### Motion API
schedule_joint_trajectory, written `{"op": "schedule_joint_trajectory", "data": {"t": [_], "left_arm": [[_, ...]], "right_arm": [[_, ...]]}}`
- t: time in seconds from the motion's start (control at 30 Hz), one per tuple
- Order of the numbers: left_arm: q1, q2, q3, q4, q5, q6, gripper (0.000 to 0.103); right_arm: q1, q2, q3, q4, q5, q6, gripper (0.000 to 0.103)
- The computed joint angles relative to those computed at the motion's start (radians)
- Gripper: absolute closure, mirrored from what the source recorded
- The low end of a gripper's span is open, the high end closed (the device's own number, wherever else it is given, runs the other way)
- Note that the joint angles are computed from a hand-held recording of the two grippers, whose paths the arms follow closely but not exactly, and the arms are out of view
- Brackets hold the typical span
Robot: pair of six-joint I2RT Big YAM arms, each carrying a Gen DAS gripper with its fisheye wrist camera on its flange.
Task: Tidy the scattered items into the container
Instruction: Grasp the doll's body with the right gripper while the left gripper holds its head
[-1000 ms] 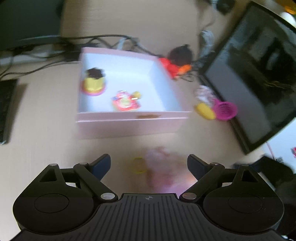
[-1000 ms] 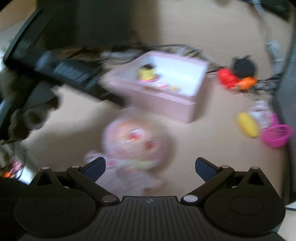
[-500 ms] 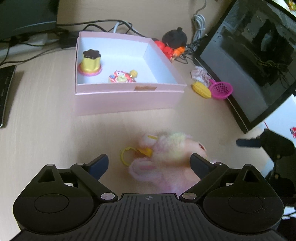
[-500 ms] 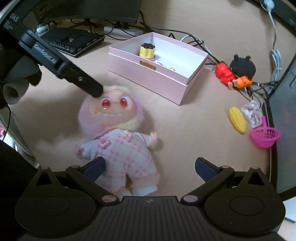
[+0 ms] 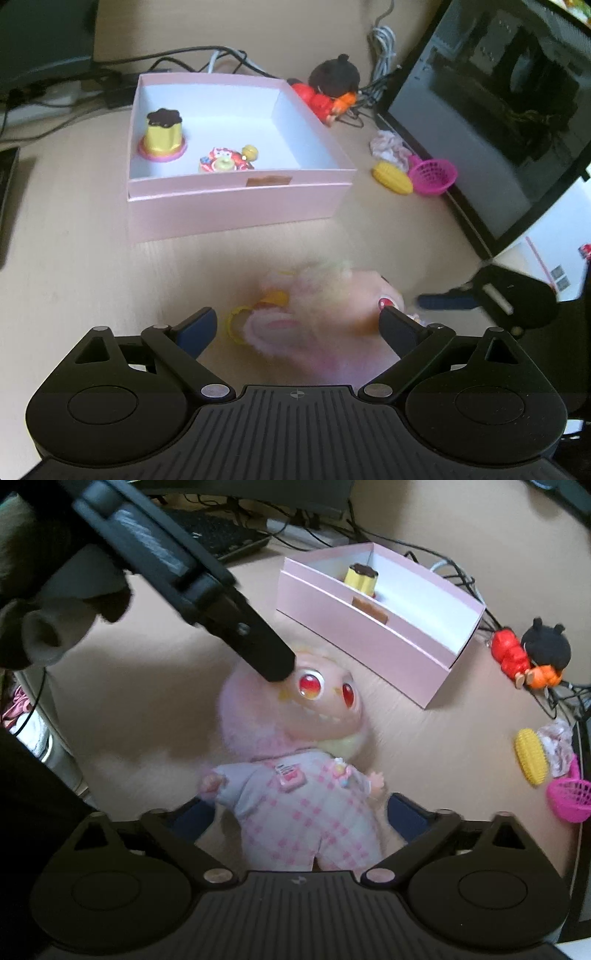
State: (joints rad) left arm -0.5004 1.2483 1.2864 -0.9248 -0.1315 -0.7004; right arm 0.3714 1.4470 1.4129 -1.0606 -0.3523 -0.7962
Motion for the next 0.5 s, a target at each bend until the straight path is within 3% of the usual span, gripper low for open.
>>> {"op": "schedule_joint_trajectory", "data": {"t": [0.1, 0.2, 0.27, 0.33, 0.4, 0.5], "left_arm": [[0.006, -0.016, -0.027, 0.029, 0.003, -0.011, 0.005], [0.010, -0.023, -0.037, 0.040, -0.006, -0.016, 0.005], [0.006, -0.015, -0.035, 0.019, -0.008, -0.008, 0.005], [0.001, -0.004, -0.036, -0.007, -0.003, -0.005, 0.006], [-0.005, -0.004, -0.040, -0.025, 0.002, -0.016, 0.006], [0.010, -0.042, -0.059, 0.034, 0.067, -0.078, 0.006]], "right_arm": [[-0.008, 0.029, 0.044, -0.052, -0.036, 0.049, 0.022], [-0.044, 0.095, 0.139, -0.165, -0.134, 0.135, 0.023], [-0.065, 0.125, 0.174, -0.197, -0.181, 0.198, 0.023], [-0.072, 0.131, 0.176, -0.187, -0.192, 0.232, 0.023], [-0.063, 0.106, 0.146, -0.148, -0.151, 0.220, 0.023], [-0.038, 0.063, 0.085, -0.084, -0.082, 0.169, 0.023]]}}
